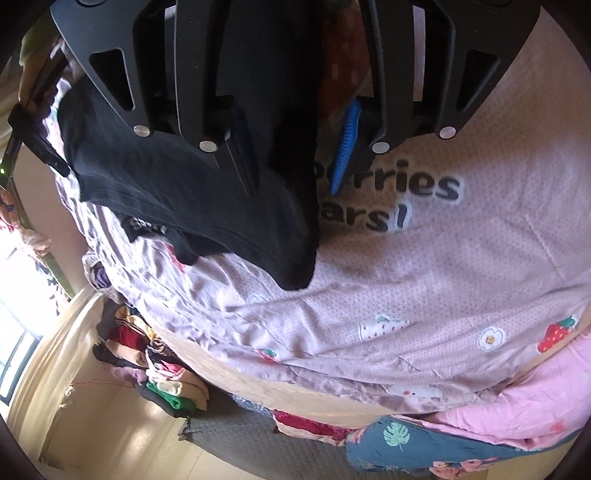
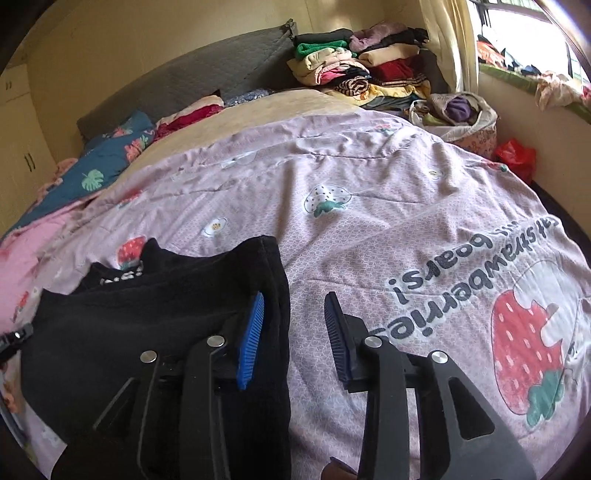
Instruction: Fold small clothes
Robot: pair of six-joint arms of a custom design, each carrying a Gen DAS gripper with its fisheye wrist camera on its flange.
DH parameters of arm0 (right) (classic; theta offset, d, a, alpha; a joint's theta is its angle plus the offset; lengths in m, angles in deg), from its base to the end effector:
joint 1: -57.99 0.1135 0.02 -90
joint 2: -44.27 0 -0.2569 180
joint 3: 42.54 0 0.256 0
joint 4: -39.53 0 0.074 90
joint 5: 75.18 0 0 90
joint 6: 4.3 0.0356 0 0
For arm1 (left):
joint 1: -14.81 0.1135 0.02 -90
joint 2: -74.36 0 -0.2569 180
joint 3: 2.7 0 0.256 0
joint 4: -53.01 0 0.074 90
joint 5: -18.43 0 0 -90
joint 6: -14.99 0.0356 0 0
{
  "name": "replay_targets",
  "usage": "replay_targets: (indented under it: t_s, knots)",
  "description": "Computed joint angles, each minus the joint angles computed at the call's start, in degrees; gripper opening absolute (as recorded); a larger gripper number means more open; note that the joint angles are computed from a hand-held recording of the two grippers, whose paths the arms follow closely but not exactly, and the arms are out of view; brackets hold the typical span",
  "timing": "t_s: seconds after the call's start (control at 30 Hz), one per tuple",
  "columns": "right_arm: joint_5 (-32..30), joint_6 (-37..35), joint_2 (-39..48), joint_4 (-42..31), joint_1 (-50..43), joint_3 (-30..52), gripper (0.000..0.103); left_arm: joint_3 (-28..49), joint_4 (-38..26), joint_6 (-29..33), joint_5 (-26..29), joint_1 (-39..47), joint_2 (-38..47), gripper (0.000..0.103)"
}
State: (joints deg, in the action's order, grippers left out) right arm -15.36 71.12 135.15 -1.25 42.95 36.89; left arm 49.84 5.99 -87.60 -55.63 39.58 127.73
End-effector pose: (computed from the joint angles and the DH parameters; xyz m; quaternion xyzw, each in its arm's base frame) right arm 0.3321 -0.0707 0.2367 -0.0806 0.9139 0.1583 0.3651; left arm 0.1815 0.0730 0.2357 -0.2487 0.8914 -0.0909 0.3678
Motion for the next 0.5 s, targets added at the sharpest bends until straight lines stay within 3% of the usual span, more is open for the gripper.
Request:
replay_targets:
  t_s: [0.13, 0.3, 0.5]
  knots:
    - [-5.7, -2.4, 0.2, -8.2, -3.0, 3.2, 0.047, -0.9, -4.1, 1.8, 4.1, 2.7, -2.3, 0.051]
    - [-7.4, -7.6, -0.7, -18.3, -4.2, 5.0, 0.055, -2.3, -8.4, 4.2, 7.6, 4.6, -5.3, 0.057]
    - [-6.0, -9.9, -4.8, -20.3, -5.6, -0.5, 0.058, -4.4, -10.0, 4.4, 10.1, 4.9, -6.6, 0.058]
